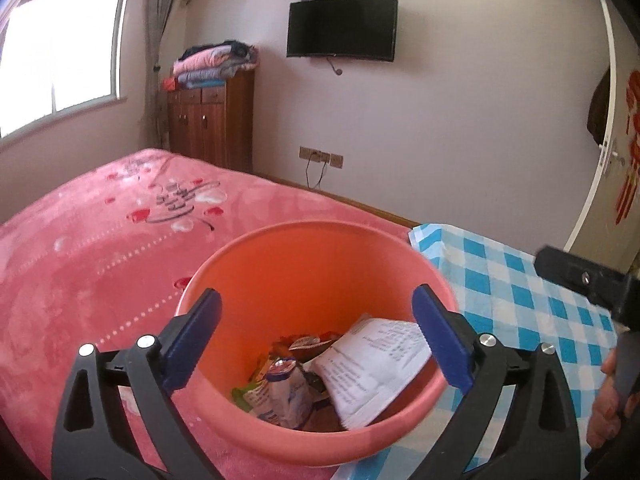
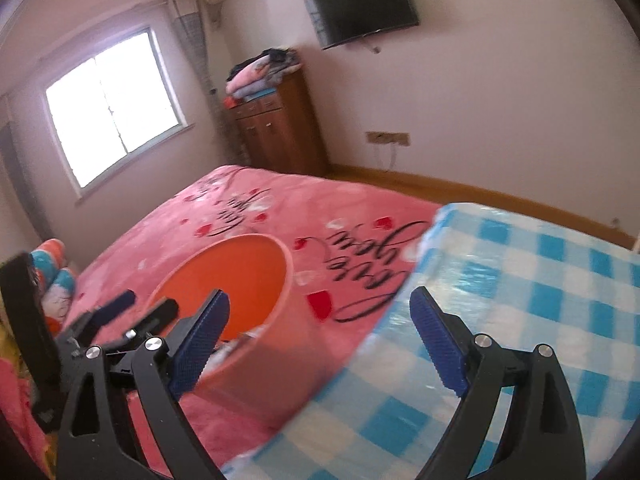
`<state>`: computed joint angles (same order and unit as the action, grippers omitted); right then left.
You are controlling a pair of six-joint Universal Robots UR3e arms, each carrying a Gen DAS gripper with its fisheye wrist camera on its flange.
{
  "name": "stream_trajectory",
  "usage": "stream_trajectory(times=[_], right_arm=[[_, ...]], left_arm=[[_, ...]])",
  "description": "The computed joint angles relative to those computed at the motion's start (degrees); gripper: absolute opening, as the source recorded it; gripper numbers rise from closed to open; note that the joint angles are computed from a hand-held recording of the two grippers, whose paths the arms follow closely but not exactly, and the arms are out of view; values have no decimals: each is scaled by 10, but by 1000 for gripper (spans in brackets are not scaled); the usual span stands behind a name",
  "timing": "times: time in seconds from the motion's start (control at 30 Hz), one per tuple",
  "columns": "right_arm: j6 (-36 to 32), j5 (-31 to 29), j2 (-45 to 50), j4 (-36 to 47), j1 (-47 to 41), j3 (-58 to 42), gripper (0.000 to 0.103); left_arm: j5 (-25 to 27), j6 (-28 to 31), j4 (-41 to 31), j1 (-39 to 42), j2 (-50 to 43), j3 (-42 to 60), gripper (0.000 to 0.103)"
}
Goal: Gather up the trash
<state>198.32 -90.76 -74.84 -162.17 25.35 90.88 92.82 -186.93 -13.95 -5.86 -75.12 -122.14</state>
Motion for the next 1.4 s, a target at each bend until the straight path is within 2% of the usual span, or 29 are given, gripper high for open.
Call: stream_trajectory(times=[0.33,0.6,0.8,1.1,1.27,1.4], right_arm=[[-3,-142,-156,-23,11,168,90],[20,-214,-309,0,8,297,90],[47,-264,-428,54,6,371,90],[104,-331,-621,183,6,449,90],[137,-382,-672,237,34,463,90],[198,-454,-689,294,100,460,90]], left_arm=[[69,-36,13,-145,-89,90,99],[108,-50,17,-260,-163,158,99],[141,-58,18,-337,-211,209,99],[187,-58,6,-423,-266,273,99],[201,-58,2,-456,-283,295,99],[213,-57,5,-479,-291,304,99]])
